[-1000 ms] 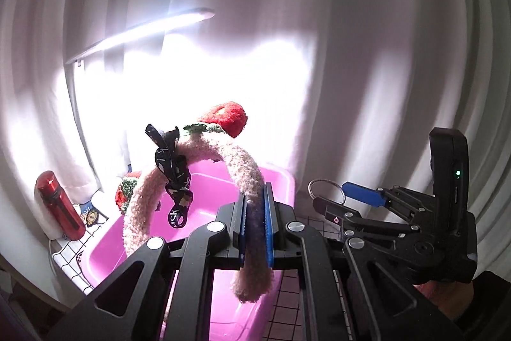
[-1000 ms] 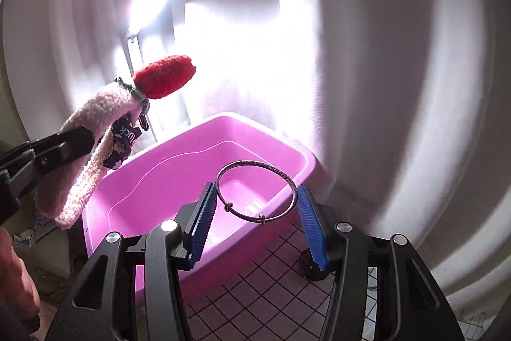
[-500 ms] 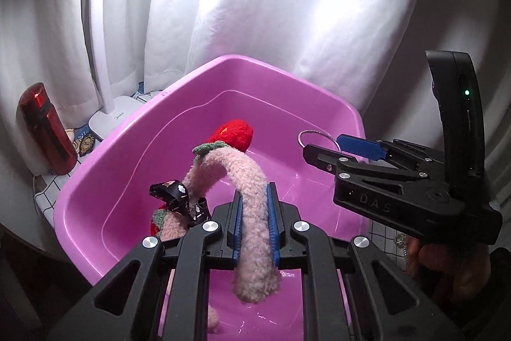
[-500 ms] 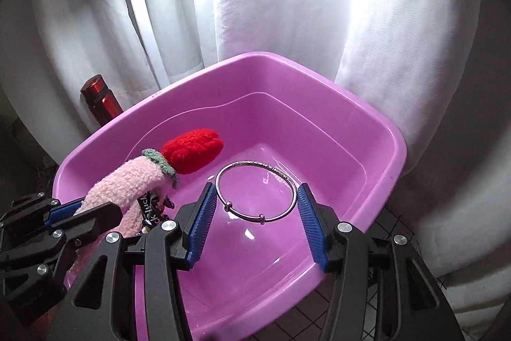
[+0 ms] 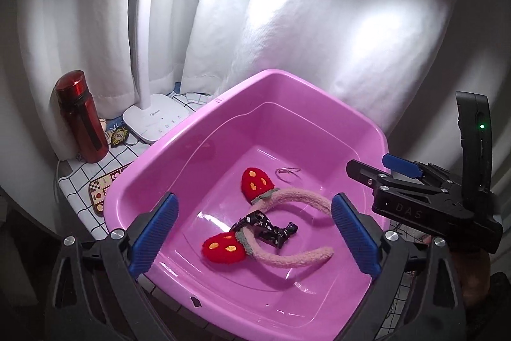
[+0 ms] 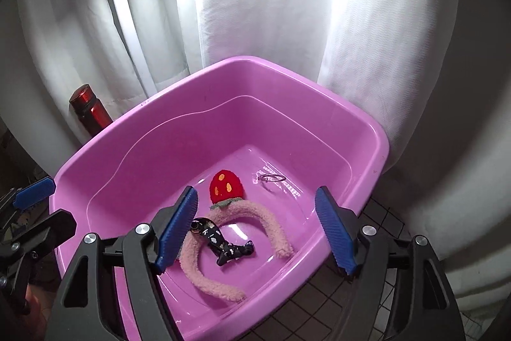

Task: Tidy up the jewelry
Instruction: 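Open both tools to drop the headband and bangle into the pink basin, then move the left tool to the silver ring while the right tool grips the sloth plush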

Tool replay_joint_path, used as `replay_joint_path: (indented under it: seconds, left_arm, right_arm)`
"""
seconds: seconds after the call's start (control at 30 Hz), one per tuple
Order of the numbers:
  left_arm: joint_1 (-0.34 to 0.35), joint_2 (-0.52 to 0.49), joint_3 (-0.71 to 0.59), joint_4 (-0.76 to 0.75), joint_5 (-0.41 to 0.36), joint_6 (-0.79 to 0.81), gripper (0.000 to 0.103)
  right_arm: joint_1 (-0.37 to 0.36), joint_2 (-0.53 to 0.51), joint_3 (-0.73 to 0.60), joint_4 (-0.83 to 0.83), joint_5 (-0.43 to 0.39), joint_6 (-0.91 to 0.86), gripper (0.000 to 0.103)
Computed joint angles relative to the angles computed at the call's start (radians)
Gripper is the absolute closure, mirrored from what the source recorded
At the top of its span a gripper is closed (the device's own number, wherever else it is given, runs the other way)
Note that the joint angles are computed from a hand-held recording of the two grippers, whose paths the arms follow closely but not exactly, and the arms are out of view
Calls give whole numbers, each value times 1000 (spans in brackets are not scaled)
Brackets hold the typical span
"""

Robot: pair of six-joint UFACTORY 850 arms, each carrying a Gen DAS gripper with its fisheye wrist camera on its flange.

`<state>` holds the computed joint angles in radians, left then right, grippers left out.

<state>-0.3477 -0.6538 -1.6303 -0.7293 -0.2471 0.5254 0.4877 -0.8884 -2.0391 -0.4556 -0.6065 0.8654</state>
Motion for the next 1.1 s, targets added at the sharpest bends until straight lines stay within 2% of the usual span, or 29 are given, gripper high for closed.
replay_joint_path:
  seconds: [0.23,0.3,0.53,0.7,0.77,0.83,1.0,1.1]
  left_arm:
    - [-23,34,42,383,53,-388,8]
    - [-32,45,55,406,58,-405,8]
    - [-87,103,126,335,108,-321,8]
    - [-142,142,188,-26,140,49,7]
    - [-164,151,205,-210,133,242,7]
    - [-188,156,217,-306,117,348,7]
    - [-246,143,228,-240,97,300,7]
    - [-276,119,224,-102,81,166,7]
  right_arm:
    - [19,130,201,-130,93,181,30]
    - [29,180,278,-198,122,273,30]
    - [80,372,577,-486,151,664,30]
    - [114,503,785,-571,111,869,30]
    - [125,558,869,-587,92,946,30]
    - [133,609,945,-585,71,1007,30]
    - [142,718,1108,-579,26,1143,30]
    - [140,765,1181,-569,12,1193,30]
